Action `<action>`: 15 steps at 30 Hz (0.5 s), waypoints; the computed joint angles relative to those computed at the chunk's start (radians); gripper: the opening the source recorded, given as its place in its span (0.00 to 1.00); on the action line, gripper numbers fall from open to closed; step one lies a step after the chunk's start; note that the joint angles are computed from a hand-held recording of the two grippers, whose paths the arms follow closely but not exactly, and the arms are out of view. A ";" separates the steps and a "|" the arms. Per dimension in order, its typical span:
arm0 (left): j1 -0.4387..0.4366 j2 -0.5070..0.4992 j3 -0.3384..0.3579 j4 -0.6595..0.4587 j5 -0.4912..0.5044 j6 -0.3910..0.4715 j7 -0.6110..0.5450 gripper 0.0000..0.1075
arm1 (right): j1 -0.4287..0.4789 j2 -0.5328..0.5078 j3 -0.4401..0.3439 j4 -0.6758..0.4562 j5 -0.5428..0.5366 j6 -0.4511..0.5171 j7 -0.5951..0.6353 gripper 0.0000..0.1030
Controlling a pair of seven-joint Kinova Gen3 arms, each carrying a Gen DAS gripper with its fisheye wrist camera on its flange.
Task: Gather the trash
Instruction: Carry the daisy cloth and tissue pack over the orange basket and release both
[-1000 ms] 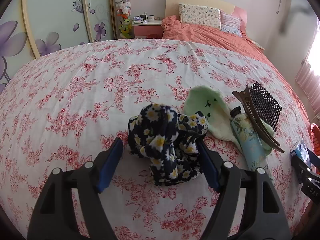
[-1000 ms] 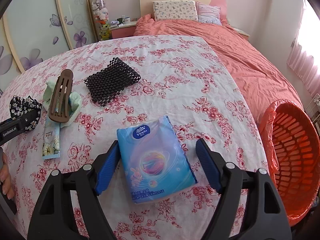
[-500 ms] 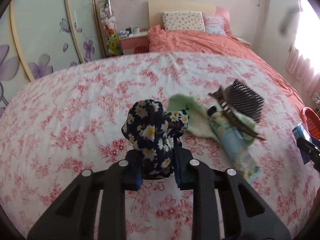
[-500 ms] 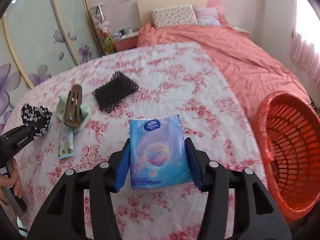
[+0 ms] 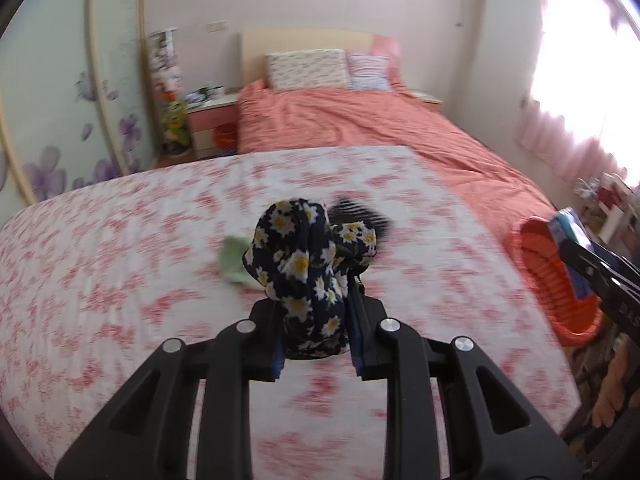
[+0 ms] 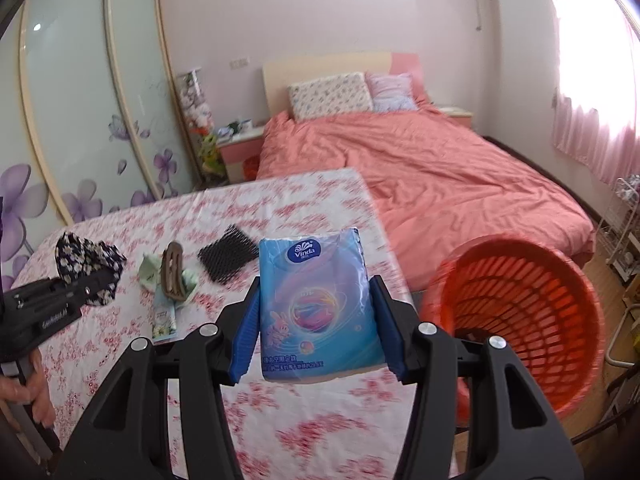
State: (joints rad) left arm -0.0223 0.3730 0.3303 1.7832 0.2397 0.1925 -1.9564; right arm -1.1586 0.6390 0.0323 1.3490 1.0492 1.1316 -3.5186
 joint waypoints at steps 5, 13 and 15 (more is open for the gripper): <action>-0.019 -0.010 0.133 0.012 0.037 -0.014 -0.056 0.23 | -0.027 -0.061 0.001 0.097 0.026 0.079 -0.096 0.51; 0.042 0.079 0.296 -0.079 0.089 0.004 -0.141 0.24 | 0.012 -0.176 -0.067 0.320 0.067 0.133 -0.337 0.51; 0.104 0.112 0.279 -0.123 0.084 0.023 -0.144 0.24 | 0.032 -0.199 -0.084 0.374 0.073 0.134 -0.400 0.51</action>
